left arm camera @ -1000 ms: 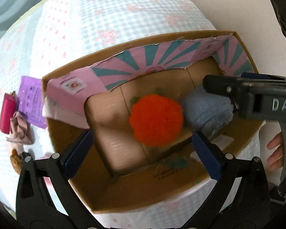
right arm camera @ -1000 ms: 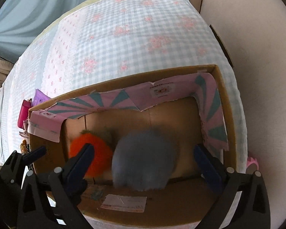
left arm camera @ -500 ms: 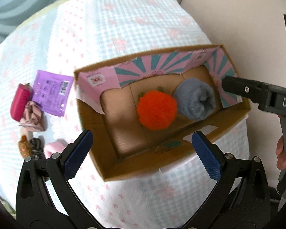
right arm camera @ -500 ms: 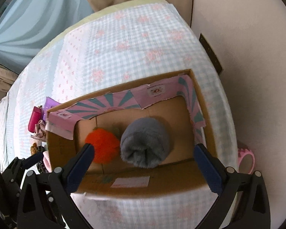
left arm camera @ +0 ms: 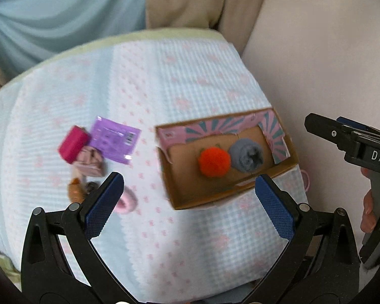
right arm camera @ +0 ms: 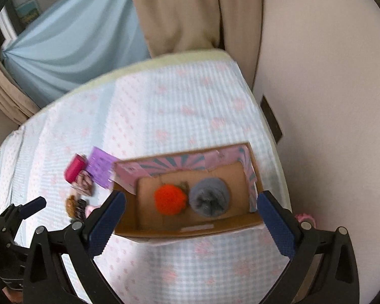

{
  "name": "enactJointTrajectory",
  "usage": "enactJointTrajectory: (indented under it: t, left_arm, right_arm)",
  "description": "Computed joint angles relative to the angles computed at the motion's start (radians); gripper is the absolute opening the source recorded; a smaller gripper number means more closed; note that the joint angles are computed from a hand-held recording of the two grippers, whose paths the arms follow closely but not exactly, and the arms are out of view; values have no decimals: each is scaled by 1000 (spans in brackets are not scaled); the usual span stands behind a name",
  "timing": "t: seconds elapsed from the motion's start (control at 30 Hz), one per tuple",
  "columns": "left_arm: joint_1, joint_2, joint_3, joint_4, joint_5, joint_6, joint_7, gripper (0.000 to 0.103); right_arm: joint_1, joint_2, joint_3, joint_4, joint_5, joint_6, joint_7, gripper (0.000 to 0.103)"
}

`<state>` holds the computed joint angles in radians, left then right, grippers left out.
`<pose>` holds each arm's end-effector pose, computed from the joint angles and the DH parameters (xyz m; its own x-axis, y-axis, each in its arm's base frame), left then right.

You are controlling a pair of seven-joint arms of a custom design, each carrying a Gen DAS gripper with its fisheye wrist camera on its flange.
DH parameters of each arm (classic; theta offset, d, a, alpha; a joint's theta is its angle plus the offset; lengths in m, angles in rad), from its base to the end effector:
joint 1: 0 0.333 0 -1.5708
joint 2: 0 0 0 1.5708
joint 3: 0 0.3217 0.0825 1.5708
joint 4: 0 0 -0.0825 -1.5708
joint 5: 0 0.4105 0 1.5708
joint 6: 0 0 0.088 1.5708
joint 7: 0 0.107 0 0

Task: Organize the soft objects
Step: 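Lift both tools away from the box back toward the remaining items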

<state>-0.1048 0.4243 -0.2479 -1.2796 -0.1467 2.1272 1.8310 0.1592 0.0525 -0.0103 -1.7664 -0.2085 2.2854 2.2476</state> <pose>0.7120 -0.2269 0.5667 -0.5191 -0.8445 0.1317 -0.7886 0.4138 -0.4549 0.6379 0.0910 0.5736 -0.3861 -0.9151 -0.1162 -0.7926 0.3935 -0.4658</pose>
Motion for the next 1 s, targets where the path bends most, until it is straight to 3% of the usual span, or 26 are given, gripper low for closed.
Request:
enactJointTrajectory:
  t: [0.53,0.83,1.0]
  left_arm:
    - [190,-218,87,-149,-174,127,169,103]
    - [285,-148,115,-53,-238,59,240,103]
    - [330,-52,108,56,-239,-8,258,103]
  right_arm:
    - [149,8,80,157,-289,-28,265,103]
    - [248,148,60,323,-331,-39,323,103]
    - [306,289,28,492,-287,-81,310,103]
